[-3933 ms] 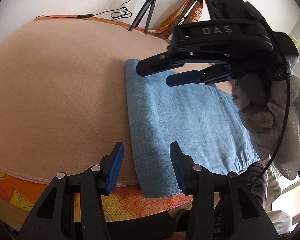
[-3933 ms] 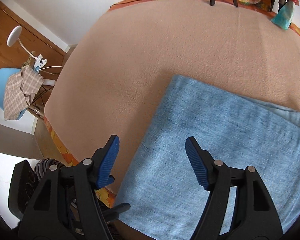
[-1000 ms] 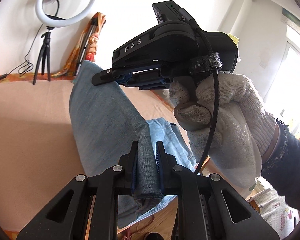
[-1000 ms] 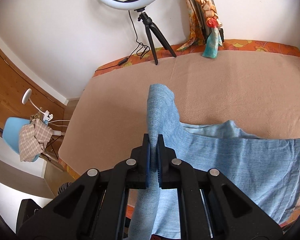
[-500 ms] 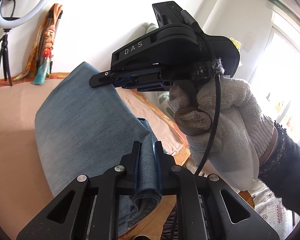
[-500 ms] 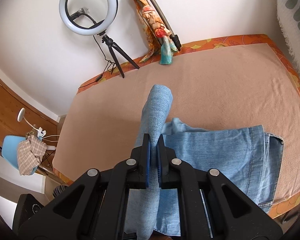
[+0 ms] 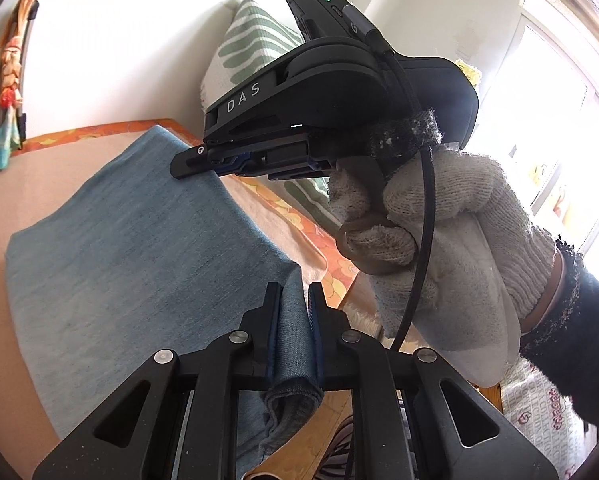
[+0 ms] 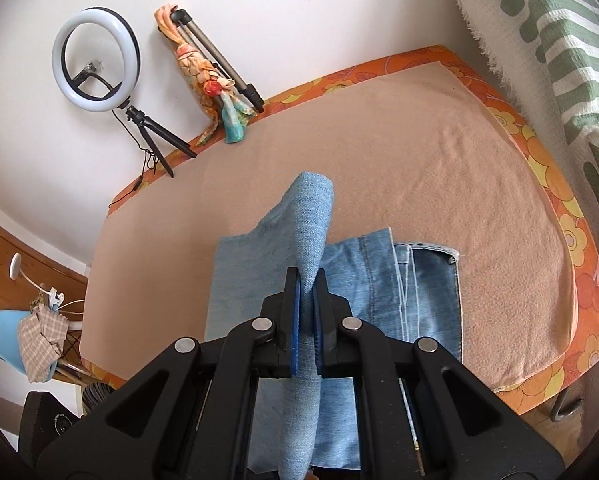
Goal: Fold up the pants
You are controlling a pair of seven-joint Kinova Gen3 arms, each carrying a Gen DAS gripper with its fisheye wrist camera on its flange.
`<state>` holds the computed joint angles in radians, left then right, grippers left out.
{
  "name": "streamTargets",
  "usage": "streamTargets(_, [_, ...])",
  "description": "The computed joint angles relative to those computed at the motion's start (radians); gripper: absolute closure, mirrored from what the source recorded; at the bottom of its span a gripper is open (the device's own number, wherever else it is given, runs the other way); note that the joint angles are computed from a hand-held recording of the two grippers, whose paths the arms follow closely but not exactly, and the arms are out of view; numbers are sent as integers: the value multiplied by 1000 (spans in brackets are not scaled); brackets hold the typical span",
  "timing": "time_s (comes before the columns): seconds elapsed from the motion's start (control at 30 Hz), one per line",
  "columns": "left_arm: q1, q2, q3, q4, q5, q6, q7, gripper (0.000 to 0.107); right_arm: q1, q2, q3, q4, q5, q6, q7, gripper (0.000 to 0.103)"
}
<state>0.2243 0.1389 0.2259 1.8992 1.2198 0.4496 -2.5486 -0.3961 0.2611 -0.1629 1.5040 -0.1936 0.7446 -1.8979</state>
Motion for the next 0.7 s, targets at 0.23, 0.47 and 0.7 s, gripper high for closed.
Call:
streamTargets(0.23, [1,113,25,-114,-153,17,107,96,62,1,11,61,-37,-40,49,100])
streamTargets(0.47, [15,190,75,-166,-308,8,230,96,166,13,-10,113,-153,-70,169,101])
streamTargets(0.7, [8,245,133,-185,-405,7,310,96,215,33,-58,127,-284,-71,342,100])
